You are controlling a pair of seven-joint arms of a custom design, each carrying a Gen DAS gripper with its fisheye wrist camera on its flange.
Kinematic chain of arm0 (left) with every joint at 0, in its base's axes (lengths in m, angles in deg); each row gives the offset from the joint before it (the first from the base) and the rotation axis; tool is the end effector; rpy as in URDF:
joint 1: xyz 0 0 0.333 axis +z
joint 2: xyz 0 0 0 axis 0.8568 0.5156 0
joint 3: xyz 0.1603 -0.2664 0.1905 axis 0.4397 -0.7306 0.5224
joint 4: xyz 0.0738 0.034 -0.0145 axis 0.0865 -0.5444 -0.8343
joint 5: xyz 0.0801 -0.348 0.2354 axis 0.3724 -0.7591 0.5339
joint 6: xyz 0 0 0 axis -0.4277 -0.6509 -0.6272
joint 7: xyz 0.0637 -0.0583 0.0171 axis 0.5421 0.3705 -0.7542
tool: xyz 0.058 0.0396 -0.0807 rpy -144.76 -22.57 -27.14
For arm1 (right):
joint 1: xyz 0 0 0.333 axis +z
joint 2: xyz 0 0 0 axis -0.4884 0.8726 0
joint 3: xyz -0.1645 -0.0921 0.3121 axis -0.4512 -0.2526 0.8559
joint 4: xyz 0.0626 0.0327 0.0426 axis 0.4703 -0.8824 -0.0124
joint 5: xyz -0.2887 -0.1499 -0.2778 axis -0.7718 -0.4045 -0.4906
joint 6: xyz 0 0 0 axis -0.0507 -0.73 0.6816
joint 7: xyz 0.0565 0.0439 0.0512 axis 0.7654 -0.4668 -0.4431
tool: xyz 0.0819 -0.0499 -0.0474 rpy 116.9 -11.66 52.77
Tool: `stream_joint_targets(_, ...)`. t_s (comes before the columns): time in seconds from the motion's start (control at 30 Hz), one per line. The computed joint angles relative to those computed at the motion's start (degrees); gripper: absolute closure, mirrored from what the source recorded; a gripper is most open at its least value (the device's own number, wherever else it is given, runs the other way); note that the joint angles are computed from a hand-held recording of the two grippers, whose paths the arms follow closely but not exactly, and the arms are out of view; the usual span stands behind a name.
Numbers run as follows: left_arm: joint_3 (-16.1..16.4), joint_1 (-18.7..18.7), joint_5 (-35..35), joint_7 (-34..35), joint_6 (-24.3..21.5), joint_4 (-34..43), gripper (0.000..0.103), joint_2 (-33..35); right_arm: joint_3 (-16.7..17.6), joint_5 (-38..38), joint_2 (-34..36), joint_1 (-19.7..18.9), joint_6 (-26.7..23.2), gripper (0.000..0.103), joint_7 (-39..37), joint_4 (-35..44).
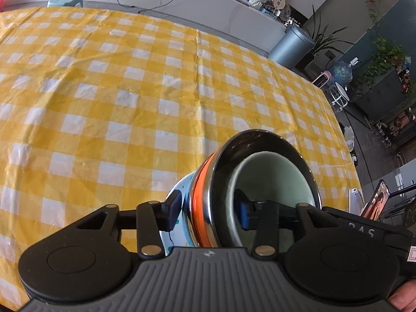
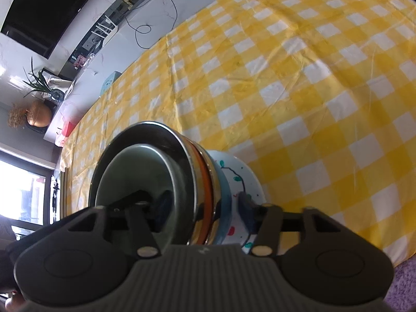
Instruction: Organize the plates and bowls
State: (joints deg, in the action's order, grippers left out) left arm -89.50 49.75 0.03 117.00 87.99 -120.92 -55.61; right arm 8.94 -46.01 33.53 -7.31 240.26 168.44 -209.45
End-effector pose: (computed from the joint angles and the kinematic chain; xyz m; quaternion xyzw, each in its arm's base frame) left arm 0.5980 -0.2112 0.5056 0.6406 -0.6980 0.3199 0.0070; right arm 0.5493 0.3035 0.4984 -0.4961 0.8066 0.0093 0.3213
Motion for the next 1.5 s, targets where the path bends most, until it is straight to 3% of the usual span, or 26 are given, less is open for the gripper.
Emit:
stream_joint_targets(0.07, 0.0, -0.1, 0.2, 0.3, 1.1, -0.5, 0.039, -0.6, -0.3, -4.0, -0.4, 0.2, -0.4, 0.035, 1.7, 0.2)
stream_joint_targets(0.23, 0.0, -0.4, -0.8, 3.2, 5.0, -2.7, 0.038, -3.6, -0.6, -14.5, -2.0, 0.5, -2.2, 0.034, 7.7, 0.4)
stream_joint_targets(0.33, -0.2, -1.2, 1.8, 6.7, 13.1, -6.5, 0.038, -6.6, -0.2, -24.1, -3.5, 0.5, -3.7, 0.033, 12.7, 0.6)
stream_joint_targets(0.47, -1.1, -0.3, 13.5, 4.6, 22.3, -12.1, 0.038, -11.2, 1.3, -38.9, -5.8, 0.5, -6.3, 0.030, 18.6, 1.2)
stream_joint_targets(0.57, -0.5, -1.0, 16.6, 7.7, 28.4, -16.6, 0.038, -15.3, 3.1, -49.6, -7.8, 0.6, -8.5, 0.029, 22.1, 1.2)
stream_joint_targets(0.7, -1.2, -0.6, 19.5, 9.5, 34.0, -22.0, 0.038, -21.0, 5.2, -57.9, -10.1, 1.2, -10.3, 0.026, 25.5, 0.3)
stream_joint_targets(0.77, -4.4, 2.7, 20.5, 8.3, 36.4, -24.3, 0.035, -23.3, 6.3, -61.2, -11.2, 1.5, -11.0, 0.024, 28.0, -0.3)
stream_joint_targets(0.9, -18.8, 17.6, 21.3, 6.8, 43.2, -28.9, 0.029, -28.3, 8.2, -66.8, -13.0, 2.2, -11.5, 0.021, 33.6, -1.9)
stream_joint_targets(1.0, -20.7, 18.6, 18.9, 5.6, 42.5, -30.5, 0.022, -30.4, 9.5, -69.4, -13.5, 3.0, -13.1, 0.020, 36.6, -2.5)
stream_joint_targets(1.1, -15.9, 13.4, 18.7, 4.3, 38.4, -31.2, 0.020, -30.6, 10.5, -71.3, -13.7, 4.1, -15.3, 0.017, 38.7, -2.9)
stream_joint_targets(1.23, -11.8, 10.4, 19.8, 1.7, 33.2, -32.1, 0.018, -30.8, 10.9, -73.6, -13.0, 5.5, -17.9, 0.017, 40.6, -3.2)
stream_joint_targets(1.33, -13.0, 12.5, 21.6, -1.6, 30.3, -32.5, 0.018, -30.8, 10.4, -72.7, -12.2, 6.6, -19.1, 0.016, 40.4, -3.7)
stream_joint_targets(1.5, -9.8, 10.1, 24.7, -3.4, 25.2, -32.7, 0.018, -29.5, 9.6, -70.5, -10.0, 8.1, -21.0, 0.016, 39.3, -4.1)
